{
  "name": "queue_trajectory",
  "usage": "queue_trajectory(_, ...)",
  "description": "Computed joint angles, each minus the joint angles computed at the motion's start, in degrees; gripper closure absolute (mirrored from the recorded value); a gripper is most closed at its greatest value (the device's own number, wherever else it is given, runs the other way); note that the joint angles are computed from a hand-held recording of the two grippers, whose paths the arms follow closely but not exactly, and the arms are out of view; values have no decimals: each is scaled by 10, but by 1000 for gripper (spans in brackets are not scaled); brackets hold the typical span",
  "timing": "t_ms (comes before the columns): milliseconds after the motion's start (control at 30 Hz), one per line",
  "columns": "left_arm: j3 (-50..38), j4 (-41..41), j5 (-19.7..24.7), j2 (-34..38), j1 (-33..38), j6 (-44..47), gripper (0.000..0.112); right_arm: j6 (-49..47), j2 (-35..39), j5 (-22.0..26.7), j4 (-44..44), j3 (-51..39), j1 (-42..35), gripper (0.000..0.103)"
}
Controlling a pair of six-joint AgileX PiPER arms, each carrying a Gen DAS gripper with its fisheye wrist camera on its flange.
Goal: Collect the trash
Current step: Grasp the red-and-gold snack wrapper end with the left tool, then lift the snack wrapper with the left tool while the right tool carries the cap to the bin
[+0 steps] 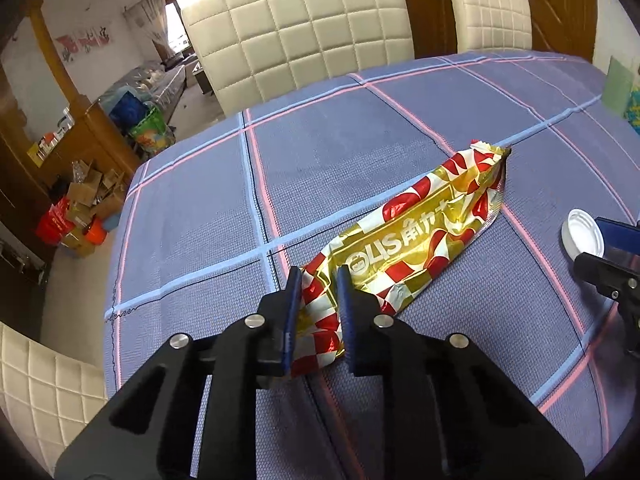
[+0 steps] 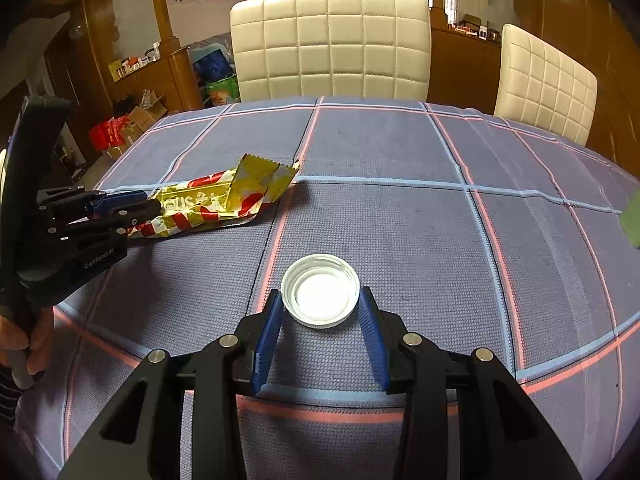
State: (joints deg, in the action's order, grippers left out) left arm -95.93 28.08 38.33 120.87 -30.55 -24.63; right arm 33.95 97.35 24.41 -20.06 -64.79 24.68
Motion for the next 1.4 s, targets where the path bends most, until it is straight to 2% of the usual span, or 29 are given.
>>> queue_trajectory(367,55,41,-6,-37,-16,-30,98,6,-4,-12,-10,7,5,65)
queue_trajectory(667,151,98,-16,-108,-21,-99,98,16,-25,-43,-39,27,41,65)
queue_trajectory(1000,315,174,-14,-252,-19,-211,98,-55,-39,-56,29,35,100,65)
queue_trajectory(1167,400,202,6,-340,-18,-264,98,-15,-45,-39,-21,31,161,65)
queue_trajectory(1400,511,213,41,-473,-13,-305,98,53,-46,13,-93,1,258,65)
